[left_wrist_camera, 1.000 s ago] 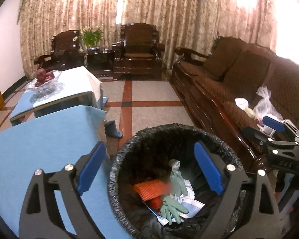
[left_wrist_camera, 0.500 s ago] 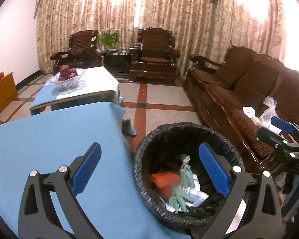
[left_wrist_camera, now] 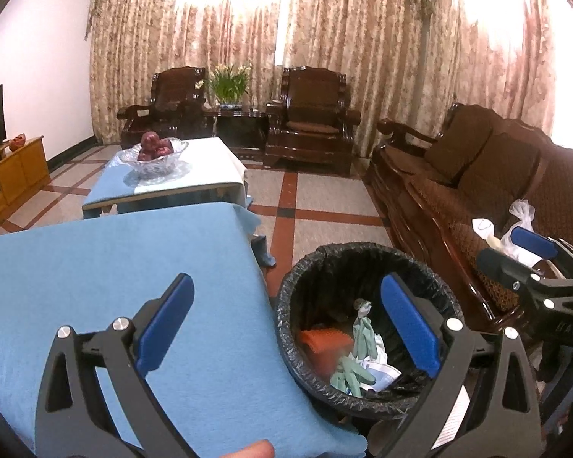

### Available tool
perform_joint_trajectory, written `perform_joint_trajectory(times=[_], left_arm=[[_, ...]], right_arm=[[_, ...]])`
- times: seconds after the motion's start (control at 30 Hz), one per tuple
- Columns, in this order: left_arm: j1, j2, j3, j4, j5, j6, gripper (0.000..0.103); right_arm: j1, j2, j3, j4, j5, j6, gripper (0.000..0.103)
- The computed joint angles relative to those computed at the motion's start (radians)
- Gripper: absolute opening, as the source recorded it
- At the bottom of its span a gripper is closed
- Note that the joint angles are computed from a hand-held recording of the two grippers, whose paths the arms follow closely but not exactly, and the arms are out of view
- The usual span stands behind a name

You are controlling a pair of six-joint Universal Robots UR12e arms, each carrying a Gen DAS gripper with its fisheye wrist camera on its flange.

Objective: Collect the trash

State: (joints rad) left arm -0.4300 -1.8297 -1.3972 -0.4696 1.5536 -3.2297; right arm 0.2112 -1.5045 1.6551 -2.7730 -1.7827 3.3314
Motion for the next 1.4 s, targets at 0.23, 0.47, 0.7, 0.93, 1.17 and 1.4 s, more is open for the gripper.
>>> perform_joint_trajectory(times=[0.23,0.47,0.7,0.93,1.17,1.4], left_arm=[[-0.003,0.018,-0.009,0.029,0.018,-0.008,0.096],[-0.006,0.029,-0.011,0.041,0.031,0.001,0.096],[-0.005,0.036,-0.017,0.055,0.037,0.004,0.096],[-0.005,0.037,-0.018,0.059,0.042,0.004,0.096],[-0.005,0.038,-0.02,0.06,0.043,0.004,0.096],[-0.001,0.043,-0.023,0.06,0.045,0.003,0.096]], right_arm=[[0.014,0.0,-0.022,-0.002,-0.022,-0.012,0.097],[0.027,0.003,-0.032,-0.016,-0.041,-0.029,0.097],[0.034,0.005,-0.03,-0.032,-0.047,-0.041,0.097],[0.036,0.005,-0.03,-0.035,-0.047,-0.041,0.097],[0.039,0.006,-0.039,-0.029,-0.046,-0.045,0.097],[0.04,0.006,-0.038,-0.03,-0.048,-0.045,0.097]])
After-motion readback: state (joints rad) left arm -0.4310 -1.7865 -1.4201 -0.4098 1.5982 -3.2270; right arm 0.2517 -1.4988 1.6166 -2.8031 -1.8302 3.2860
